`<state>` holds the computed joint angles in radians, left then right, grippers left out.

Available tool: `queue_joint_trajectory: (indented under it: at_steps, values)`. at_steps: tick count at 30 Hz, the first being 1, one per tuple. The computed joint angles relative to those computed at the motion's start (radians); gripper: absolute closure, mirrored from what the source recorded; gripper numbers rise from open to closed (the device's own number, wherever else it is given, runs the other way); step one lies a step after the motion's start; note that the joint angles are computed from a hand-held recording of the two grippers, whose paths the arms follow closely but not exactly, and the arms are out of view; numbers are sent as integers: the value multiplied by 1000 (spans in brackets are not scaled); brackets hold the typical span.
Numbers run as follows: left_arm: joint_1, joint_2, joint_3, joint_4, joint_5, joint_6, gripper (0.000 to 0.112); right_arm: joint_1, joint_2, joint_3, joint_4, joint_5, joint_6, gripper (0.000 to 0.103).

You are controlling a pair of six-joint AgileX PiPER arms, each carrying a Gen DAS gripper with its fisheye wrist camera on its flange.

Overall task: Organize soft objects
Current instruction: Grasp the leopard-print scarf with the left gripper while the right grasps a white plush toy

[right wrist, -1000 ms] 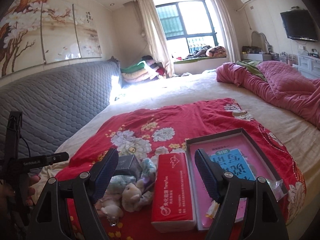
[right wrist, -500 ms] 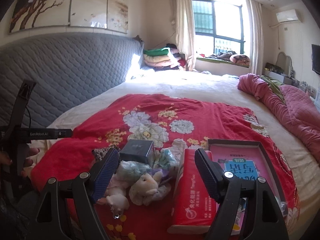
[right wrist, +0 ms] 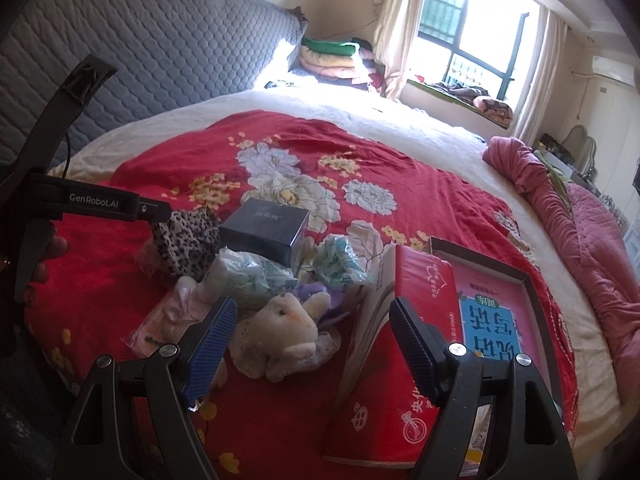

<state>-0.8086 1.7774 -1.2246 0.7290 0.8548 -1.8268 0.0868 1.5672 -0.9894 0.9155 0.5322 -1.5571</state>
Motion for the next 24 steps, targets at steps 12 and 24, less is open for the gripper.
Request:
queue_joint_trajectory:
  at_steps: [12, 24]
  values:
    - [51, 8, 60, 16, -131, 24, 52, 223, 107, 43, -379, -326, 226, 25]
    - [84, -17, 116, 69, -246, -22, 100, 86, 114, -33, -44, -81, 1, 55]
